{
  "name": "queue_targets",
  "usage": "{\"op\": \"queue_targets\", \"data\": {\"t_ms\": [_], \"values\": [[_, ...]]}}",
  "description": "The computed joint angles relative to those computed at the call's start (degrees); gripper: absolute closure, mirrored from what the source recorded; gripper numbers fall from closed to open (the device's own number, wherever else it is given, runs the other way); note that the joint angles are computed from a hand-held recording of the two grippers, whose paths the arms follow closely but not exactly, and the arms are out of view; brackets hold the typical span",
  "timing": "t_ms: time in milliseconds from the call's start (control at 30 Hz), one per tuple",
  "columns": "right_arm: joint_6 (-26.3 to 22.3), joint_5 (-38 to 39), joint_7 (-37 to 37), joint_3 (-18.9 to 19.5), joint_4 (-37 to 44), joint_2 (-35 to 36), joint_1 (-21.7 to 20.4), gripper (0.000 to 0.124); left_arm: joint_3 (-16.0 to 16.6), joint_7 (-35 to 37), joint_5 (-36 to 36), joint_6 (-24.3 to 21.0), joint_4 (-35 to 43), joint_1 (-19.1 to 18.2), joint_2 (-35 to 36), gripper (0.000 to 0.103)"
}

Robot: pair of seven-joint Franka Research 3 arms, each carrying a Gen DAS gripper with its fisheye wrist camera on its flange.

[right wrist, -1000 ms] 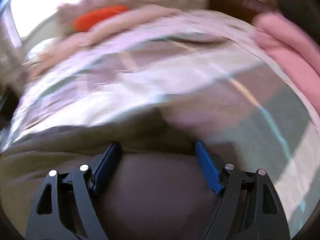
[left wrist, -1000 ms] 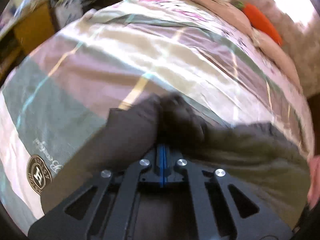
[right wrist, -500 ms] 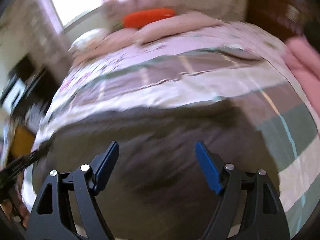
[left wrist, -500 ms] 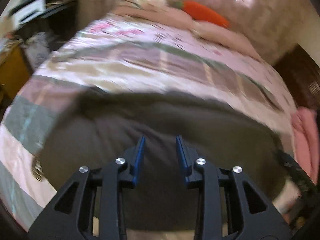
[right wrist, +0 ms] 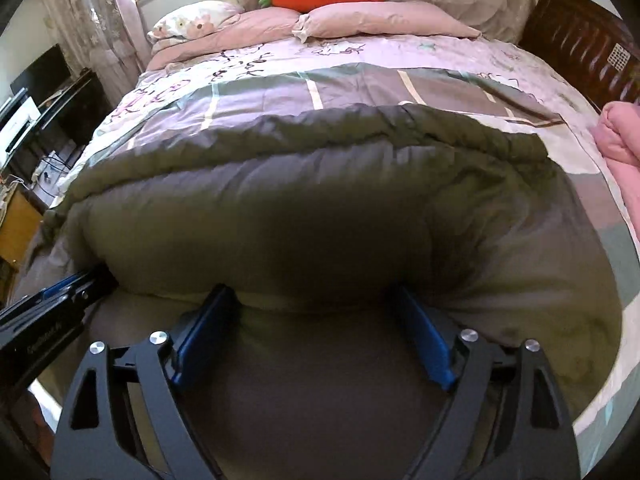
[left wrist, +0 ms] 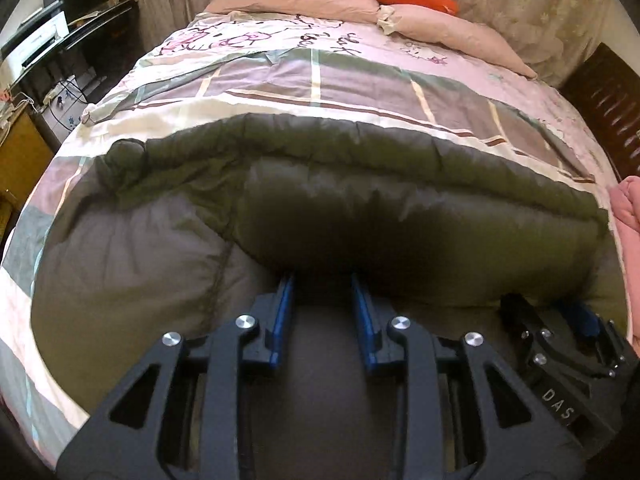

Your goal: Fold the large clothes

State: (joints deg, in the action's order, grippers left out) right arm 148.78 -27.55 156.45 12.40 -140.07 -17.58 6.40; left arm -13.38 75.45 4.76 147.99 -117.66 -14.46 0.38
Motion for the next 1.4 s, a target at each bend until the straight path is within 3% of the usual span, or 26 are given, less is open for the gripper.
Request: {"op": "queue_targets", "data": {"t_ms": [200,367,467,533,633,733,767,867,1000,1167,1267,1400], "values": [[0.54,-2.49,1.33,-0.04,0.2,2.8,-0.12,0.033,-0.16,-2.63,3.79,-1.34,2.07,-0.21,3.37,0.072],[1.61,0.32,-1.7,-2.03,-0.33,3.23,1.46,0.032,-0.4,-0.98,0.56,-1.88,2.11,0.41,3.66,0.073],[1.46,3.45,-3.49,-2.5,-2.59,-1.8,1.72,0.034,-0.55,1.78,-2.44,1.93,-0.79,0.57,-0.05,0.074],[0.13,3.68,-2.66,-1.48,-4.37,-6.08,0.16,0.034,-0.39,0.53,1.76,6.07,-3.54,0.35,-2.96,0.074],[-3.25,6.41,-2.15,-0.97,-7.54,-13.3,-1.78,0.034,0.06,-3.55,7.13,7.81,-5.57,0.94,-5.84,0.067],[-10.56,13.25,-4.22,-2.3,-11.07,-21.63,-1.43,0.034,-0.72,-14.79,18.53,-0.28,-3.94,3.48,-7.02,0.055],[-12.21,14.91,-4.8,-2.34,-12.2,-23.74,-1.53,0.034,-0.22,-15.52,18.27,-3.62,-3.22,3.67,-7.1,0.055],[-16.85,20.85,-7.18,-3.6,-16.28,-29.24,-1.07,0.034,1.47,-13.48,15.06,-8.14,-2.8,3.98,-6.95,0.055],[-16.16,22.74,-10.05,-2.36,-16.93,-26.38,-2.97,0.034,2.36,-12.67,13.48,-8.89,-2.48,4.63,-4.77,0.052],[-17.34,20.83,-9.57,-0.1,-13.87,-20.26,-4.49,0.032,1.86,-15.5,16.61,-8.82,-1.82,4.58,-2.66,0.051],[-20.72,19.39,-6.37,1.65,-12.17,-22.0,-4.12,0.032,2.48,-10.16,8.58,-8.88,-2.22,4.18,-4.86,0.051],[-17.36,18.6,-7.12,3.11,-10.71,-24.23,-0.55,0.032,3.21,-3.36,1.65,-9.25,-5.75,2.98,-10.36,0.039]]}}
